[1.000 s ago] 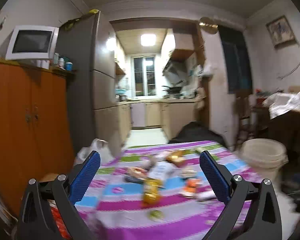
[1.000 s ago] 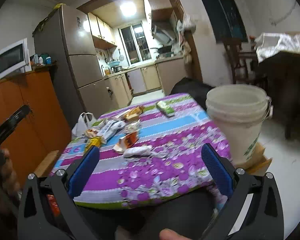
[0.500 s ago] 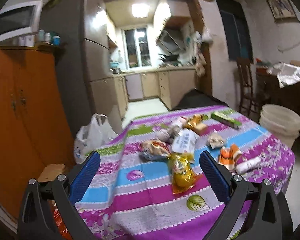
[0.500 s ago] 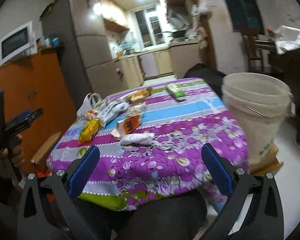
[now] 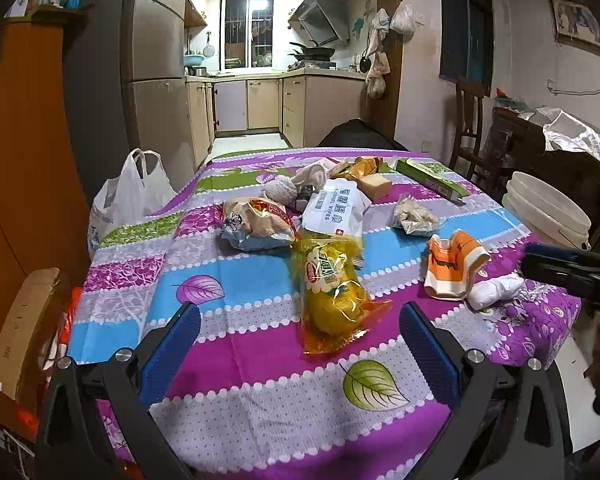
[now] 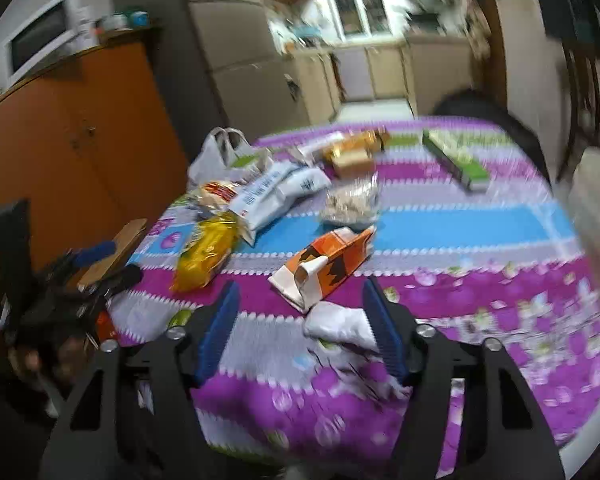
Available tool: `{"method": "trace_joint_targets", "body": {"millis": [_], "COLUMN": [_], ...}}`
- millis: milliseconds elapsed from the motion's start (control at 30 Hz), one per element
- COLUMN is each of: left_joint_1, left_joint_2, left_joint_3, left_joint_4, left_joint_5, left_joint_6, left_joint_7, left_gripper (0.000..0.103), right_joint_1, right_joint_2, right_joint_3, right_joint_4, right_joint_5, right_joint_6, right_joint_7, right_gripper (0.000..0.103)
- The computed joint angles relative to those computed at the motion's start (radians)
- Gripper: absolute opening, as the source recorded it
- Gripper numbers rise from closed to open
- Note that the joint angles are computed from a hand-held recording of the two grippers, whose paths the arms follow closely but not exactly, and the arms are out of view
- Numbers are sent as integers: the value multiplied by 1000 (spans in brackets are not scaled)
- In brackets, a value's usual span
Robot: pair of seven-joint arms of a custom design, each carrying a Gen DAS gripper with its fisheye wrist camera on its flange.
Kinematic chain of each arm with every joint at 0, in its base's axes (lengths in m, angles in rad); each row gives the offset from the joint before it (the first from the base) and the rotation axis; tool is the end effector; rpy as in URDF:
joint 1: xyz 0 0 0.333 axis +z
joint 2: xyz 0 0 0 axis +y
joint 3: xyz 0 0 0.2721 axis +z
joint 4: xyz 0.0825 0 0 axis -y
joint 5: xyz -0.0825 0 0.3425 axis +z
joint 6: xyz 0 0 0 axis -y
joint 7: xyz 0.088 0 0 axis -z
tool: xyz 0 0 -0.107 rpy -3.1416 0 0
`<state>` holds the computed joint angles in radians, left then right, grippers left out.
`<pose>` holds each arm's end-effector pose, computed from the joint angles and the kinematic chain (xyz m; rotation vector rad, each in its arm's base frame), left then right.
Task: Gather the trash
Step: 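Grasp the yellow snack bag with the left tool while the right tool grasps the orange carton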
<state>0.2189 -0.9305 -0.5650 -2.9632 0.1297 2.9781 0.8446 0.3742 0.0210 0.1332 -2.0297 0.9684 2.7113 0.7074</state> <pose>0.3119 -0.1103 0.4482 -1.8158 1.4005 -0.7501 0.5022 0.2454 0.4743 -1.9949 1.0475 -0.1287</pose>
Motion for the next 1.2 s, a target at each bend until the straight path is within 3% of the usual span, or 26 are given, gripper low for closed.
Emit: {"method": "trace_joint_targets", "body": {"millis": [100, 300, 367, 433, 633, 767, 867, 933, 1000, 1067, 1200], "left_joint_1": [27, 56, 62, 77, 151, 160, 185, 203, 189, 187, 224], "left_joint_2": [17, 77, 102, 124, 208, 298, 357, 378, 405, 415, 408], "left_joint_3": [-15, -20, -19, -32, -91, -78, -89, -99, -76, -72, -109], "left_joint_4": [-4, 4, 10, 23, 102, 154, 200, 219, 224, 228, 239], "left_joint_5": [-1, -6, -15, -25, -36, -44, -32, -11, 4, 25, 103], "left_joint_6": [41, 95, 115, 128, 141, 137, 94, 67, 69, 62, 45], "left_joint_7": [-15, 16, 30, 36, 48, 57, 41, 12, -5, -25, -75], "left_gripper": [99, 99, 99, 99, 99, 98, 87, 74, 69, 57, 53], "right_joint_1": [5, -7, -21, -38, -102, -102, -85, -74, -59, -48, -31], "right_joint_2": [78, 169, 198, 210, 187, 140, 113, 91, 77, 66, 56], "right_joint_3": [7, 40, 52, 66, 130, 134, 123, 115, 101, 89, 69], "right_joint_4": [68, 144, 171, 177, 156, 121, 109, 95, 90, 86, 90], "right_joint_5": [-132, -311, -345, -355, -205, -107, -51, -11, 7, 30, 76], "right_joint_6": [-2, 30, 25, 36, 84, 145, 173, 186, 192, 191, 177], "right_joint_7": [188, 402, 451, 476, 336, 215, 139, 82, 46, 15, -41], "right_gripper": [50, 45, 26, 17, 11, 9, 9, 9, 9, 9, 9]}}
